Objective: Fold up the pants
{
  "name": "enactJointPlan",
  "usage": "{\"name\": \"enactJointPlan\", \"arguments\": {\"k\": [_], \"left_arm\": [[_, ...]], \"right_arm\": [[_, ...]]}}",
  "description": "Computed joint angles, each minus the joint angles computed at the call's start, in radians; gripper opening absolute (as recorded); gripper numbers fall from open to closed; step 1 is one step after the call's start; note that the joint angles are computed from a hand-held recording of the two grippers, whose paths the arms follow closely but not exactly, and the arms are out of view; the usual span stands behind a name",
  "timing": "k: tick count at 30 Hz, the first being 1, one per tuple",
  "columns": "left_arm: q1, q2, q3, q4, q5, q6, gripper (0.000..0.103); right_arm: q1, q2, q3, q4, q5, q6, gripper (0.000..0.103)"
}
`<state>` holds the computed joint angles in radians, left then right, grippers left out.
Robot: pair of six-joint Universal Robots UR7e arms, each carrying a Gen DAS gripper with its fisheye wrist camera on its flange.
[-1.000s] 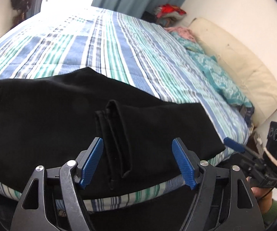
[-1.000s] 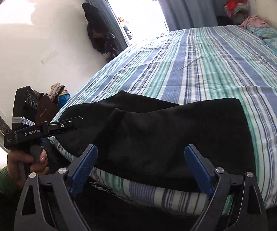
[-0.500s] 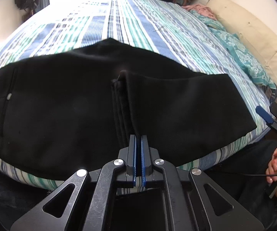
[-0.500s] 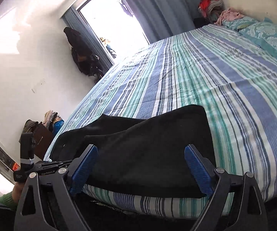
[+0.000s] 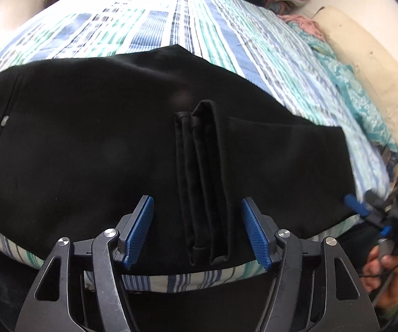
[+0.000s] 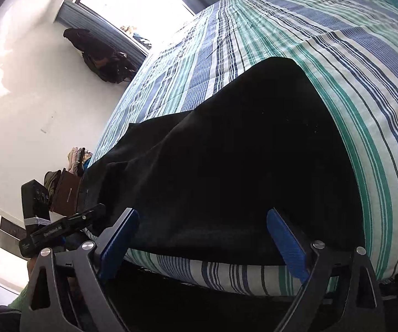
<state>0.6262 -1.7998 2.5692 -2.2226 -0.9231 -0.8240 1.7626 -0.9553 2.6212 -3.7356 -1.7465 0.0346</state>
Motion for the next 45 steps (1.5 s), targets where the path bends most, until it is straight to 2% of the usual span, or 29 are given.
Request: {"name": "enactJointPlan", "arguments": {"k": [3,5,8,9,11,12,13,14,15,16,17,20,23,25,27,28,30,33,35,38,40,43,45], "left_arm": [[-0.034,0.023,0.001,0.031,0.033,0.003,0.065],[-0.04,0.025,0.007,0.031,0.043,0.009,0.066],[-0.036,0.017,0.012,0.024,0.047,0.027,0.066],[-0.034,0.012,0.015,0.019,0.048,0.034,0.066],[-0.036,0.002,0.023,0.012,0.049,0.046,0.069],[-0.042,-0.004,0.027,0.017,0.051,0.046,0.069],[-0.045,-0.006,0.029,0.019,0.053,0.048,0.069],[-0.047,-0.012,0.031,0.024,0.053,0.047,0.069],[-0.047,-0.013,0.031,0.024,0.053,0.046,0.069],[-0.047,-0.015,0.032,0.021,0.051,0.045,0.069],[-0.043,-0.013,0.03,0.016,0.047,0.046,0.069],[-0.028,-0.003,0.024,-0.002,0.039,0.051,0.069],[-0.024,0.002,0.022,-0.007,0.036,0.055,0.07],[-0.023,-0.005,0.023,-0.005,0.033,0.058,0.07],[-0.026,-0.023,0.024,0.011,0.029,0.048,0.07],[-0.026,-0.034,0.024,0.018,0.024,0.041,0.07],[-0.022,-0.053,0.024,0.02,0.013,0.029,0.07],[-0.021,-0.066,0.019,0.032,0.015,0.008,0.07],[-0.023,-0.082,0.015,0.05,0.023,-0.006,0.072],[-0.017,-0.123,0.015,0.074,0.04,-0.035,0.075],[-0.022,-0.147,0.005,0.15,0.079,-0.105,0.075],[-0.017,-0.187,-0.005,0.187,0.096,-0.147,0.075],[-0.037,-0.202,-0.01,0.231,0.126,-0.177,0.076]], "right_arm": [[-0.046,-0.055,0.032,-0.118,0.151,0.029,0.093],[-0.075,-0.112,0.004,-0.066,0.211,0.063,0.093],[-0.146,-0.144,-0.073,0.083,0.305,0.088,0.093],[-0.161,-0.132,-0.099,0.114,0.292,0.092,0.093],[-0.192,-0.107,-0.146,0.196,0.212,0.106,0.09],[-0.2,-0.096,-0.159,0.223,0.158,0.117,0.083],[-0.208,-0.097,-0.152,0.209,0.141,0.111,0.07],[-0.201,-0.104,-0.137,0.169,0.128,0.107,0.07],[-0.175,-0.119,-0.127,0.129,0.083,0.111,0.072],[-0.146,-0.134,-0.108,0.084,0.048,0.113,0.077],[-0.128,-0.153,-0.087,0.055,0.054,0.107,0.084],[-0.083,-0.201,-0.04,0.074,0.108,0.08,0.087],[-0.05,-0.151,-0.008,0.086,0.099,0.046,0.093],[-0.053,-0.085,0.01,0.069,0.021,0.042,0.093],[-0.073,-0.025,0.043,-0.042,0.01,0.036,0.087],[-0.06,-0.036,0.051,-0.062,0.001,0.039,0.087],[0.005,-0.04,0.052,-0.138,-0.046,0.002,0.087],[0.098,-0.019,0.044,-0.242,-0.17,-0.076,0.093],[0.091,-0.018,0.049,-0.263,-0.2,-0.063,0.094],[0.031,-0.023,0.064,-0.278,-0.172,-0.001,0.094],[0.012,-0.018,0.06,-0.293,-0.167,0.014,0.094],[0.013,-0.026,0.06,-0.299,-0.18,0.009,0.094],[0.02,-0.028,0.058,-0.3,-0.185,0.002,0.094]]}}
